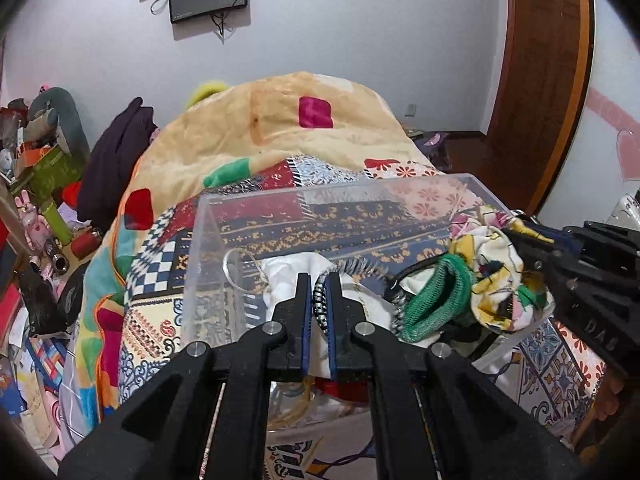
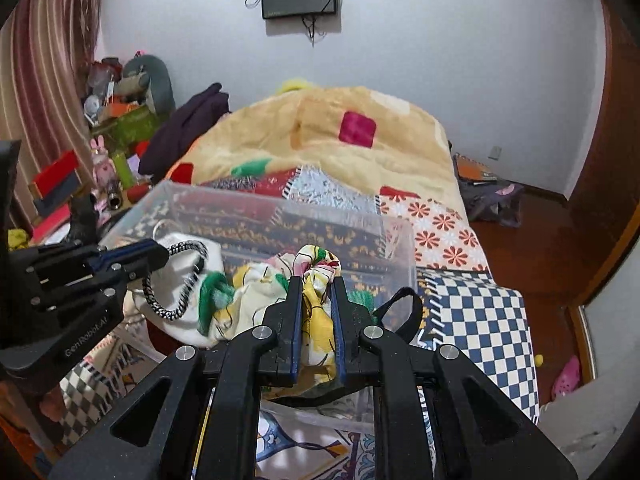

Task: Organize soft objects
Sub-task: 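Place the scrunchie in the box with the right tool while the left tool drops the beaded bracelet in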

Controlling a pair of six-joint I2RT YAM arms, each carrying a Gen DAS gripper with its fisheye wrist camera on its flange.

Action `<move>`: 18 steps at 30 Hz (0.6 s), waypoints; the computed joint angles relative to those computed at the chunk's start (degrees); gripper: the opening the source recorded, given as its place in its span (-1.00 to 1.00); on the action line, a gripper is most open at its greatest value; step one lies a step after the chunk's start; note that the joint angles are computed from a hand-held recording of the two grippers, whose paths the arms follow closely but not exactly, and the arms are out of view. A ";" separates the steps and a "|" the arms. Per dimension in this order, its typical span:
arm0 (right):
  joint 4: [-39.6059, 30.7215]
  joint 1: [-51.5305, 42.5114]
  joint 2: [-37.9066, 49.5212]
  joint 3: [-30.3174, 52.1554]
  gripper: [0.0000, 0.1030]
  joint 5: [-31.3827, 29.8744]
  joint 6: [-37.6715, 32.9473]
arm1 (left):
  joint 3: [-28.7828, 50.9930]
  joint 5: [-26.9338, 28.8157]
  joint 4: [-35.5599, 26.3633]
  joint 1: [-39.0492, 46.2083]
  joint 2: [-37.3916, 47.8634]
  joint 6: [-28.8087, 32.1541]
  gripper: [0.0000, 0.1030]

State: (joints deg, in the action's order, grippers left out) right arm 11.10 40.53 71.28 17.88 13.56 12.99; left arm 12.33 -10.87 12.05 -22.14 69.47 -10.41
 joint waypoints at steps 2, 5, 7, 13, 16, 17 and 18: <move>-0.32 0.25 0.29 0.09 -0.75 0.11 -0.22 | 0.03 1.44 -0.34 0.67 -0.37 -0.01 -0.90; -1.93 1.13 -0.55 -0.04 -0.46 1.27 -0.24 | -0.23 4.18 -1.81 1.36 -2.70 0.21 -0.89; -2.62 0.92 -1.28 -0.20 -0.17 1.48 -0.20 | -0.64 4.68 -3.48 1.01 -5.23 0.17 -0.86; -7.50 0.83 -9.43 -1.63 0.05 1.66 0.37 | -1.81 1.94 -11.26 -2.74 -15.99 -0.75 -0.59; -11.51 1.60 -15.86 -2.66 0.35 2.41 1.19 | -2.38 1.07 -17.47 -4.40 -24.44 -1.98 -0.30; -14.00 2.54 -19.49 -3.14 0.43 3.55 1.57 | -2.48 0.36 -19.66 -5.22 -27.32 -2.35 -0.18; -15.43 3.40 -21.19 -3.25 0.52 4.52 1.84 | -2.51 -0.66 -21.90 -6.37 -30.15 -2.74 -0.12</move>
